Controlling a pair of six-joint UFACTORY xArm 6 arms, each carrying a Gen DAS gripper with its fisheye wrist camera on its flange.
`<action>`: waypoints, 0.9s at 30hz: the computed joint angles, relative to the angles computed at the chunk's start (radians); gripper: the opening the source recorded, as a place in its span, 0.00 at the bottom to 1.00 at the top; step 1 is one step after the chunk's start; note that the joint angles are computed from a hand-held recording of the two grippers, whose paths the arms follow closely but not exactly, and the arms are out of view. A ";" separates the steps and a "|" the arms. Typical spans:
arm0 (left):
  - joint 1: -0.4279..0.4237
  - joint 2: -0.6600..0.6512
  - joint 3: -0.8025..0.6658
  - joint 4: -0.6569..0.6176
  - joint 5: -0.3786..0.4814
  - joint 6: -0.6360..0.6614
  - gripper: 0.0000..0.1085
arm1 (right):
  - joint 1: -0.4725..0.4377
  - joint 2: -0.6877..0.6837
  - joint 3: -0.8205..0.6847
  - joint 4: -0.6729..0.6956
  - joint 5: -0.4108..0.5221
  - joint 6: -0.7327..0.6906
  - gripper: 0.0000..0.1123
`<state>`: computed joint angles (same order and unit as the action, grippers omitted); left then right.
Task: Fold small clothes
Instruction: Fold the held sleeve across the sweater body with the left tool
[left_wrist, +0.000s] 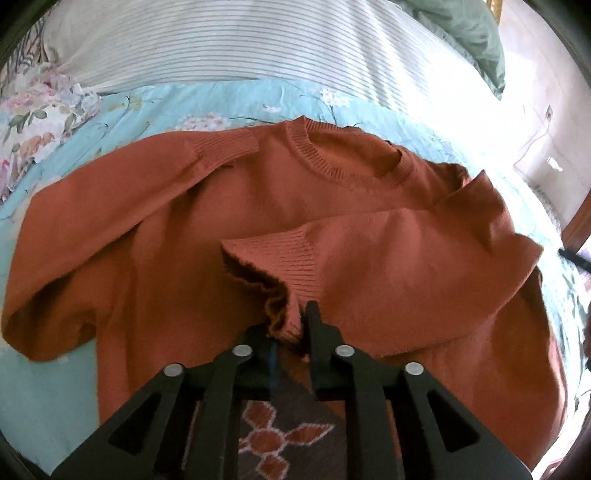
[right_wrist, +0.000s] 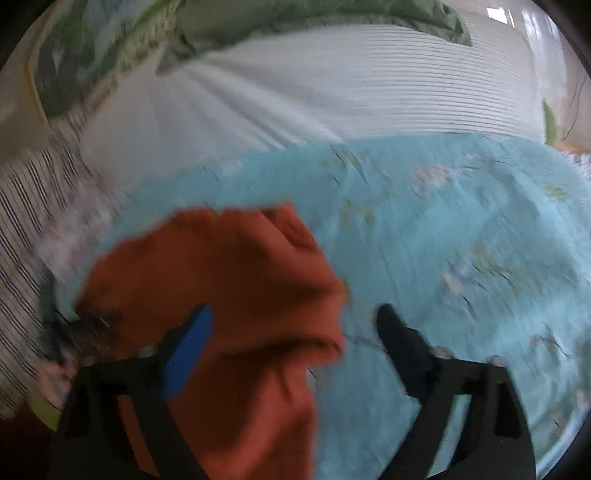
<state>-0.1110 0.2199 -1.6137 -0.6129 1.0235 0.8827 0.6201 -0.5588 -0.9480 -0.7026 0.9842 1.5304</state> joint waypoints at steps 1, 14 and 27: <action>0.001 0.000 0.000 0.001 0.001 -0.008 0.19 | -0.043 0.033 -0.022 0.021 -0.031 -0.032 0.49; 0.006 0.068 -0.082 0.033 0.048 -0.108 0.25 | -0.237 0.594 -0.541 0.261 0.231 -0.488 0.17; -0.080 0.086 -0.085 0.054 -0.178 -0.057 0.00 | -0.367 0.369 -0.259 0.241 -0.007 -0.331 0.06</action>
<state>-0.1908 0.3064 -1.6991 -0.5585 0.8459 0.8252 0.2533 -0.1901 -1.2074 -0.4615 0.9776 1.1995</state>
